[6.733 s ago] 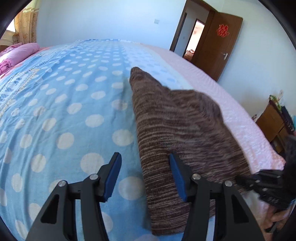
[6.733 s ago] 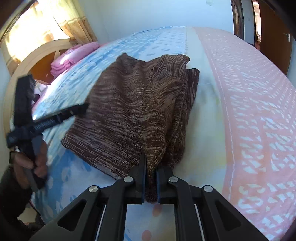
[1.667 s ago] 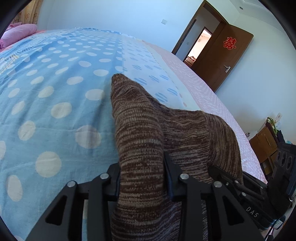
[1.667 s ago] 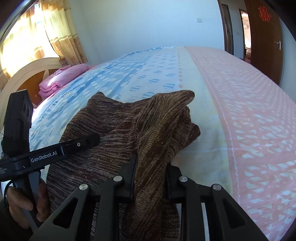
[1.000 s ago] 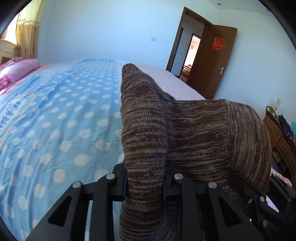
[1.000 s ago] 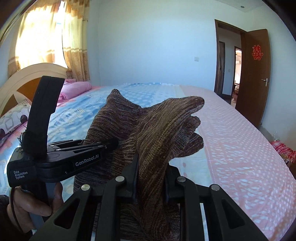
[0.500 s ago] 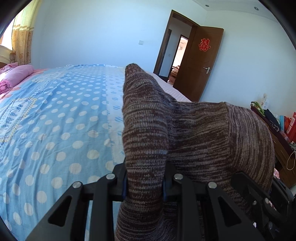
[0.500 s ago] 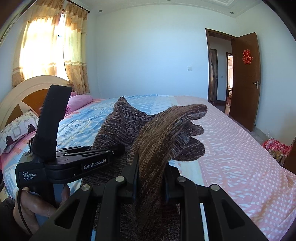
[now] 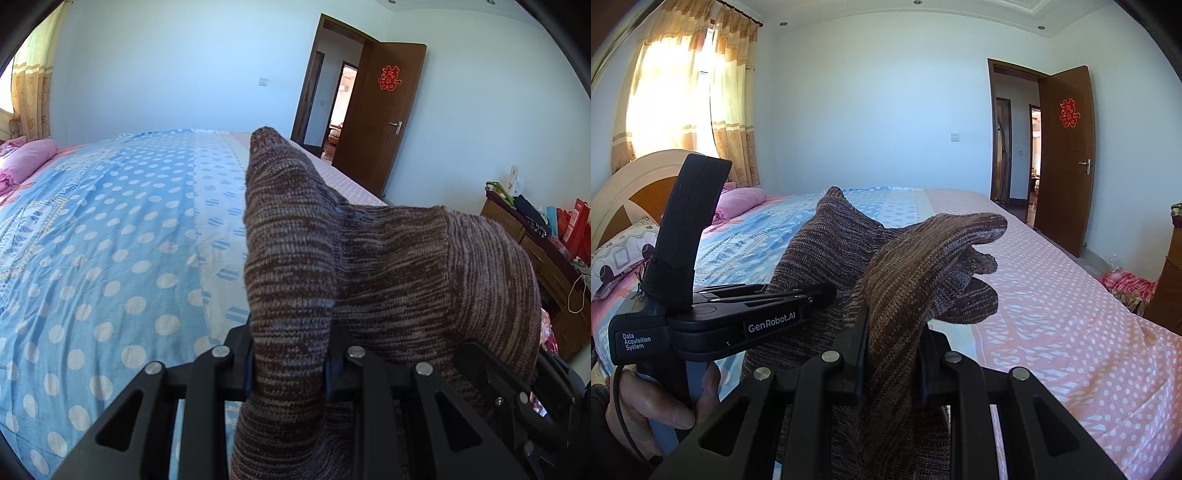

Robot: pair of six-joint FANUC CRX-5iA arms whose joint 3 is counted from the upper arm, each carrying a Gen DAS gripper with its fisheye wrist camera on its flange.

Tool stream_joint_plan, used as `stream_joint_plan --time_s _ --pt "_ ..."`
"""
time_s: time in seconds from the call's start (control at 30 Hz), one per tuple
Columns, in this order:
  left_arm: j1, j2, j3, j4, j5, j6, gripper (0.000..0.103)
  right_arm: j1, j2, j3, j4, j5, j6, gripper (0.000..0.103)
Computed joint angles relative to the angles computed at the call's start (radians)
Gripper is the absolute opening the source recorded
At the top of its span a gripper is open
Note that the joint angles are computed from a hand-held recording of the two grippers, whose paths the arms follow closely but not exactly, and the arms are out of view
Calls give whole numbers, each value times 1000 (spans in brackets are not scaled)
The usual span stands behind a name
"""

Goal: Fold small clothes
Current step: 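Lift the sweater bundle with the left tool and carry it along the bed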

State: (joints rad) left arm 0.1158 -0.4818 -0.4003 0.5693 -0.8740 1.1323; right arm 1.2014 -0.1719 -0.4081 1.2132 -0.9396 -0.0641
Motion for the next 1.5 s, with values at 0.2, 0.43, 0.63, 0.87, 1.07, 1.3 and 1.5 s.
stream_joint_plan --time_s 0.2,0.43,0.63,0.87,1.07,1.3,1.5 --pt "-35 -1 -5 9 13 -8 27 23 -5 -17 33 -64 -22 22" --pt "-122 53 23 11 46 7 27 8 -35 -45 44 -117 -77 22" --pt "-198 117 61 39 74 -15 27 -9 -65 -65 35 -176 -109 22" --pt "-279 203 120 34 117 -16 27 -45 -80 -89 27 -218 -65 22" --pt "-345 312 196 43 164 -17 27 -146 -46 -78 35 -231 14 22" --pt "-405 511 336 -32 190 59 34 -353 58 -7 -203 -126 139 25" --pt "-385 601 452 -220 13 207 67 -437 -59 -55 -412 -8 62 53"
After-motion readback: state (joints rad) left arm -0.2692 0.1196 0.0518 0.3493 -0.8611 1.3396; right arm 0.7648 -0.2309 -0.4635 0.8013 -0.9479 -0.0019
